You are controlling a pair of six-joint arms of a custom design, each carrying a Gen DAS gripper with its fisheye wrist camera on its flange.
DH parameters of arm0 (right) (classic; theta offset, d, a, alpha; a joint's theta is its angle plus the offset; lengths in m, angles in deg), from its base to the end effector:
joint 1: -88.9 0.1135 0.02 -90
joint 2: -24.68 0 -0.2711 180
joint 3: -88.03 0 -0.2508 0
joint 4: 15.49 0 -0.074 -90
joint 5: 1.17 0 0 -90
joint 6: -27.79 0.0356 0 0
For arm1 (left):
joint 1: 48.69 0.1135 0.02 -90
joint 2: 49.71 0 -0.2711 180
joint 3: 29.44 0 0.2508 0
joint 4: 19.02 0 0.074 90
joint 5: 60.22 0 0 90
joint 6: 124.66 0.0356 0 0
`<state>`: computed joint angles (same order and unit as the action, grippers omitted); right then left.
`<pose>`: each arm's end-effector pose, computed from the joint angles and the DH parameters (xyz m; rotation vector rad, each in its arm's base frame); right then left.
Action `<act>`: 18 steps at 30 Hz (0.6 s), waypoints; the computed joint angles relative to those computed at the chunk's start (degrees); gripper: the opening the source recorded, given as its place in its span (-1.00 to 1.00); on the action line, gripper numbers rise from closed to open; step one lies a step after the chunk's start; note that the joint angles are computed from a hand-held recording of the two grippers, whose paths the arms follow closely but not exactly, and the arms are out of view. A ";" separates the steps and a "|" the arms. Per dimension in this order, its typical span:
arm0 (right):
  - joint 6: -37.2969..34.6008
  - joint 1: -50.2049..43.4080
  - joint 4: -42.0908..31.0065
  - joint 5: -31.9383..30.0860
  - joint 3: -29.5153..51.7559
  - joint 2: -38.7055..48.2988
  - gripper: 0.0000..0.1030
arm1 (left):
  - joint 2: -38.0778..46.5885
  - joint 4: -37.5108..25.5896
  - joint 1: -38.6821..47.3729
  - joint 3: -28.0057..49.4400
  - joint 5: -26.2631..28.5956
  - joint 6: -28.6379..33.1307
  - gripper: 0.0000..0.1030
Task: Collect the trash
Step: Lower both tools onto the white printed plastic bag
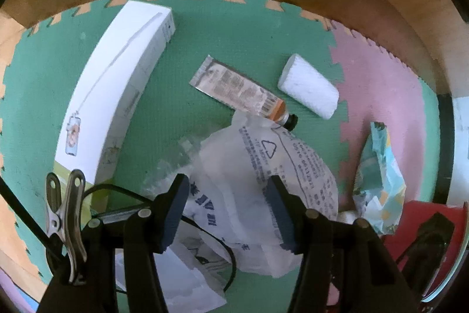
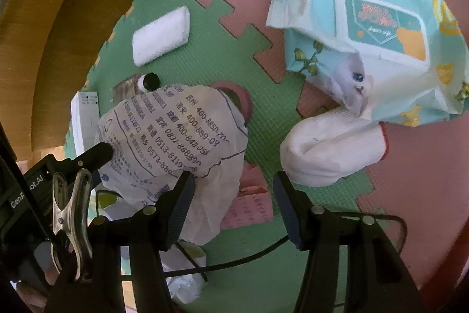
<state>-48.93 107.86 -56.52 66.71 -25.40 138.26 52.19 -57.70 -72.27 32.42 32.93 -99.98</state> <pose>0.2823 0.1112 0.0716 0.1593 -3.0078 -0.5799 0.2644 -0.1175 0.1100 -1.0709 2.8320 -0.2688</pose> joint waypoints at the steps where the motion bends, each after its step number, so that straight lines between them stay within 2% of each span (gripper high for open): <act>1: -0.19 -0.02 -0.03 -0.18 0.03 0.20 0.10 | 0.27 -0.19 -0.13 0.24 0.27 0.05 0.06; 2: -0.29 0.04 -0.27 -0.19 0.15 0.36 0.07 | 0.53 -0.37 -0.12 0.48 0.46 0.21 -0.04; 4: -0.61 -0.08 -0.58 -0.46 0.06 0.13 -0.21 | 0.54 -0.18 -0.17 0.54 1.38 0.64 -0.32; 5: -0.59 0.15 -0.81 -0.55 0.32 0.18 -0.28 | 0.39 0.16 -0.36 0.45 1.82 0.61 -0.48; 8: -1.55 0.83 -0.57 0.13 -0.07 -1.07 -0.50 | -0.10 0.52 -1.39 0.52 1.72 0.45 -0.71; 14: -3.05 0.77 -0.15 0.23 -1.21 -4.68 -0.77 | -3.67 -0.57 -3.32 0.92 0.21 -0.08 -0.88; 18: -4.87 -0.09 -1.59 -0.46 -1.97 -7.46 -0.79 | -7.44 -3.01 -5.01 1.91 -1.50 0.62 -0.90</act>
